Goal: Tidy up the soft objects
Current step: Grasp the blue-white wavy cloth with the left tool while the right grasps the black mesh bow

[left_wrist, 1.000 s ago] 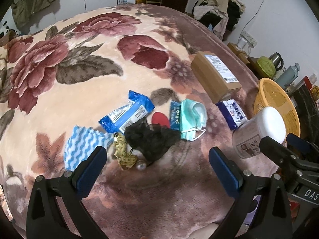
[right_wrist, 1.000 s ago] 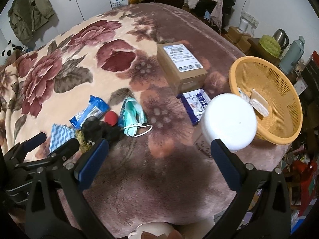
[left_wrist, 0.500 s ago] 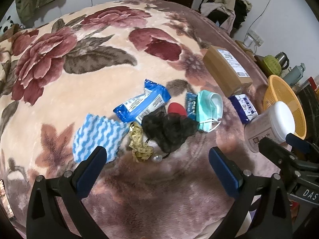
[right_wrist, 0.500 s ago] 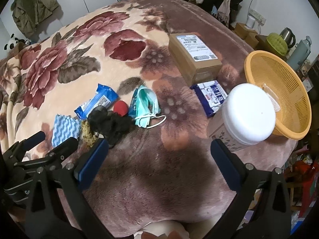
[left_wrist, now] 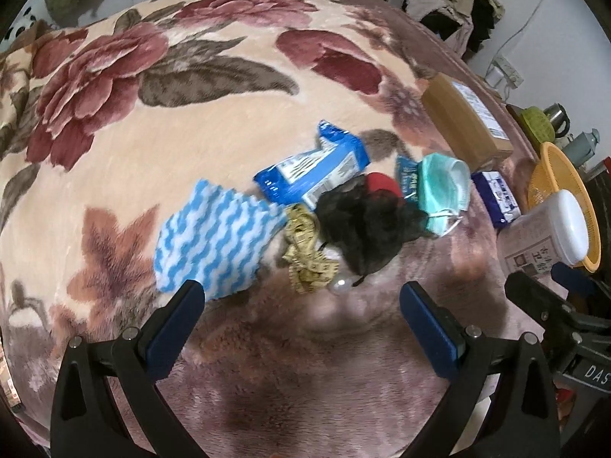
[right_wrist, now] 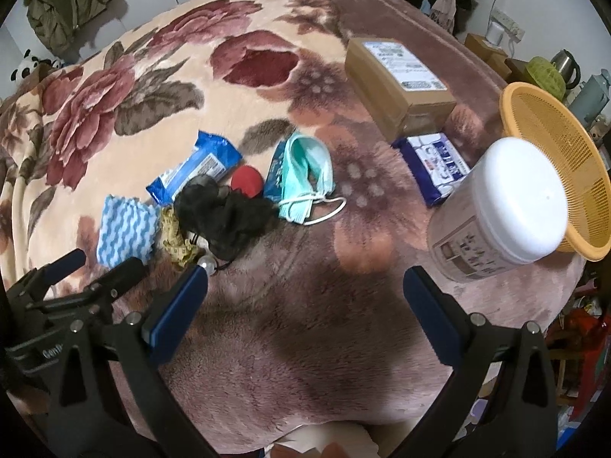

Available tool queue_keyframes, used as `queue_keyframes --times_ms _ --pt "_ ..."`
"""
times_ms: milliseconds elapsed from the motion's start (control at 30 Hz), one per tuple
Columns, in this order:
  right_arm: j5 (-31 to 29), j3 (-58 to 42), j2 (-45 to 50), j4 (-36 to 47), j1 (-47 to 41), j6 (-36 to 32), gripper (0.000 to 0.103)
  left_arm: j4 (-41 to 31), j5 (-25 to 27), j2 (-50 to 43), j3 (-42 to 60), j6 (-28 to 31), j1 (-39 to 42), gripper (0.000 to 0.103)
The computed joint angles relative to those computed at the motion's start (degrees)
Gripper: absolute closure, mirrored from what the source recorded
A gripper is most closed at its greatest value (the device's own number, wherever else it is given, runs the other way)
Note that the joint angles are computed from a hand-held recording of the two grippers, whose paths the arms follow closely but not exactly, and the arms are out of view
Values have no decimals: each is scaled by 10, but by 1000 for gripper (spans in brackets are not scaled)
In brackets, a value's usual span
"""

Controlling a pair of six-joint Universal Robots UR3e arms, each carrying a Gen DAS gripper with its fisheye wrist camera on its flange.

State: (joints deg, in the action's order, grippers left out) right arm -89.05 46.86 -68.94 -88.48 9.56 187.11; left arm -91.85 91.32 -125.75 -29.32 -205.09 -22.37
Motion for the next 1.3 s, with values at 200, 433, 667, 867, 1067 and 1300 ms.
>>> queue_keyframes --times_ms 200,433,667,867,1067,1300 --pt "14 41 7 -23 11 -5 0 63 -10 58 -139 -4 27 1" --pt "39 27 53 -34 32 -7 0 109 -17 101 -249 -5 68 1" --pt "60 -59 141 -46 41 13 0 130 -19 102 -282 -11 108 1" --pt "86 -162 226 -23 50 37 0 133 -27 69 -259 -9 122 1" --pt "102 -154 243 -42 44 64 6 160 -39 52 -267 -21 127 2" --pt "133 -117 233 -41 24 61 58 184 -52 55 -290 -24 127 29"
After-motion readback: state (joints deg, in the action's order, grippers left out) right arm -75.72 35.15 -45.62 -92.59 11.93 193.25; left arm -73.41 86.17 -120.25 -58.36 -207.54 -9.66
